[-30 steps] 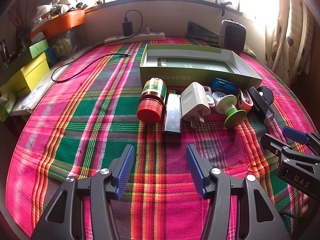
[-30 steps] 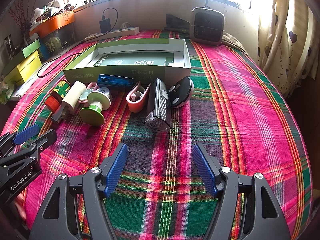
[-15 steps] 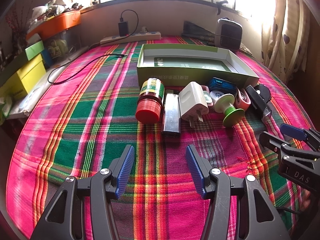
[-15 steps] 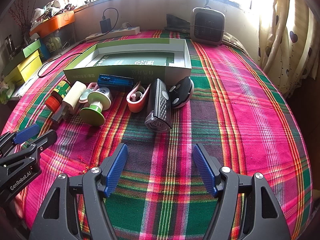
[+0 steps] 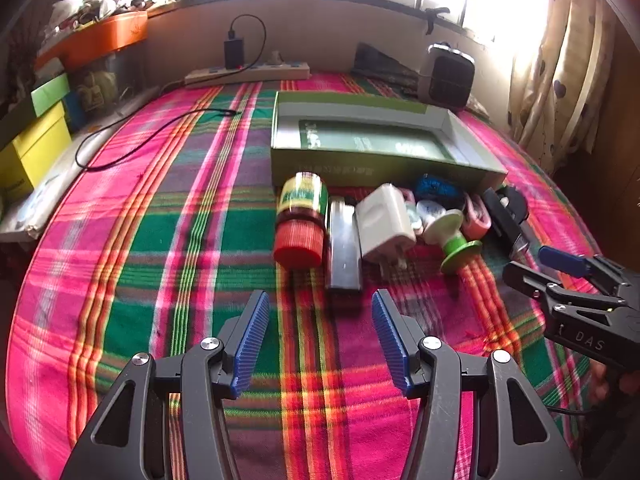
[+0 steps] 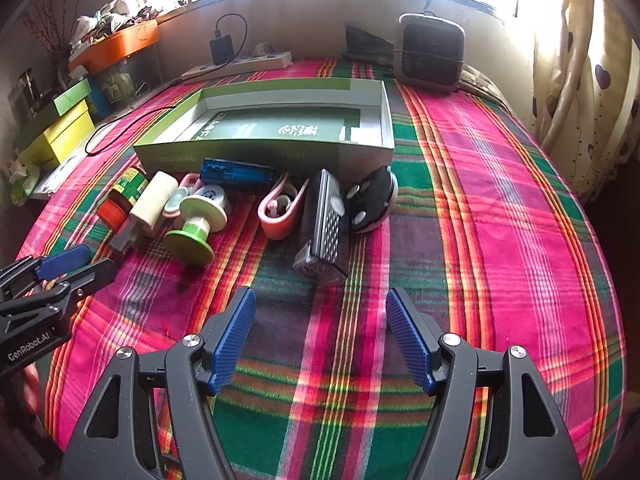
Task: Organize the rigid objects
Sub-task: 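Close the left gripper on the red-capped bottle while the right gripper grasps the black rectangular device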
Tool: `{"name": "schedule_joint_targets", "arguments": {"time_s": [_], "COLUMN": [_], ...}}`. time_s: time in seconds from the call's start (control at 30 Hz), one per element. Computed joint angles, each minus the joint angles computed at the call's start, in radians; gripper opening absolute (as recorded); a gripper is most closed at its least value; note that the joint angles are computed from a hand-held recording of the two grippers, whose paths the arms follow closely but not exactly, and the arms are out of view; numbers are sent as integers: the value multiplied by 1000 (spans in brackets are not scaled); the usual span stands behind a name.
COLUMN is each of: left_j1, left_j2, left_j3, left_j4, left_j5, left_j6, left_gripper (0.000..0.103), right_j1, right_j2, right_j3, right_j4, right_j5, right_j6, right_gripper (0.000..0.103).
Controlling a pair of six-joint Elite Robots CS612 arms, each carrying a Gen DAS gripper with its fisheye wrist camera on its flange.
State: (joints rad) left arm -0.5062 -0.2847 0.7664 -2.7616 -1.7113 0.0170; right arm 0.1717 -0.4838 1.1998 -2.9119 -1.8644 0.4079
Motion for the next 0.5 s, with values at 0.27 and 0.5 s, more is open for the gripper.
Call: {"name": "schedule_joint_targets", "arguments": {"time_s": [0.27, 0.5], "left_j1": [13, 16], "left_j2": [48, 105], "left_j3": [-116, -242], "left_j4": [62, 149], "left_j5": [-31, -25], "left_j6": [-35, -30], "left_gripper": [53, 53], "right_j1": [-12, -20], "right_j2": [8, 16], "right_j3": [-21, -42], "right_j4": [1, 17], "right_j5": [35, 51], "right_j6": [-7, -14], "right_gripper": [67, 58]}}
